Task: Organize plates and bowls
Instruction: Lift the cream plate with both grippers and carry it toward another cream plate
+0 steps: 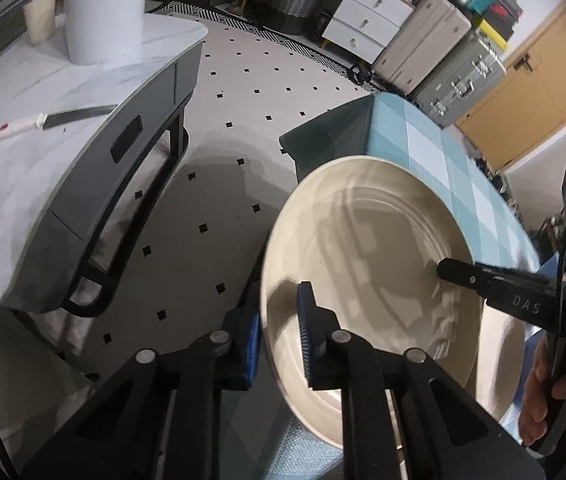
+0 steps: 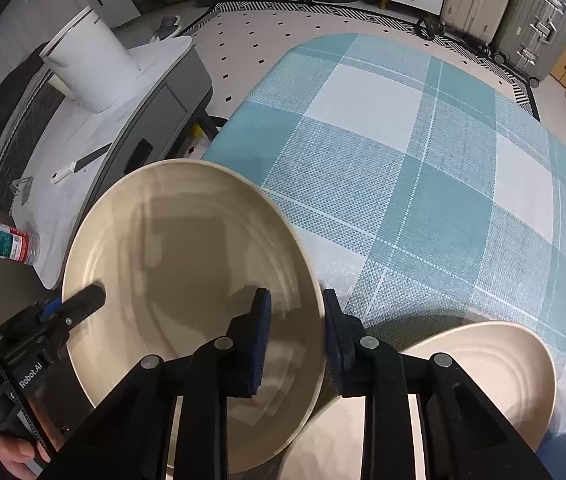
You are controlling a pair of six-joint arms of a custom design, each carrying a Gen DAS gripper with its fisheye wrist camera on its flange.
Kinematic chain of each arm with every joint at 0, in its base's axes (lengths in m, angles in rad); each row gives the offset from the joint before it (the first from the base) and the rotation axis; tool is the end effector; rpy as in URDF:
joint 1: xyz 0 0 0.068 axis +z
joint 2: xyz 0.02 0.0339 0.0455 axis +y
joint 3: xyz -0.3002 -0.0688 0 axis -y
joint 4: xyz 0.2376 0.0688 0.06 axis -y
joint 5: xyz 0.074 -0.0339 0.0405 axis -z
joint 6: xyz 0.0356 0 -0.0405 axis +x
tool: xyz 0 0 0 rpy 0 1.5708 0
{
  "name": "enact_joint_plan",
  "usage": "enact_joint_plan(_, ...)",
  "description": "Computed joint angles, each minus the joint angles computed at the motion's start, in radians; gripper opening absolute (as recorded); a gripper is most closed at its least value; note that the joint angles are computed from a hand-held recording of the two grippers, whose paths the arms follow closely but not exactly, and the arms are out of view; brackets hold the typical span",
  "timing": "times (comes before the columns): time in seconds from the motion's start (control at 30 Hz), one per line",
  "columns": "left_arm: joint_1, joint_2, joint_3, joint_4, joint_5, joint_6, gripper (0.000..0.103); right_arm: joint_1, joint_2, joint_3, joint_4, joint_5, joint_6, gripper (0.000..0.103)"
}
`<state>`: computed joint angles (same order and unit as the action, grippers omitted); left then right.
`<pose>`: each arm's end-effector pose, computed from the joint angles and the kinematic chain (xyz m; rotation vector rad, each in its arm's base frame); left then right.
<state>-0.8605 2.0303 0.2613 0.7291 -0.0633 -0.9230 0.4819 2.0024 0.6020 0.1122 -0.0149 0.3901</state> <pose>0.1456 -0.1658 0.0433 -0.1081 2.7109 -0.5200 0.2439 0.1282 0.0569 -0.1355 2.8823 0.1928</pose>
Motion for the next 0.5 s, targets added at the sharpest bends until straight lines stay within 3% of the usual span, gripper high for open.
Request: enact_joint_plan(0.5, -0.021, -0.008, -0.022, 0.013, -0.015, 0.013, 0.009, -0.031, -0.020, -0.043, 0.052, -0.038, -0.009, 0.017)
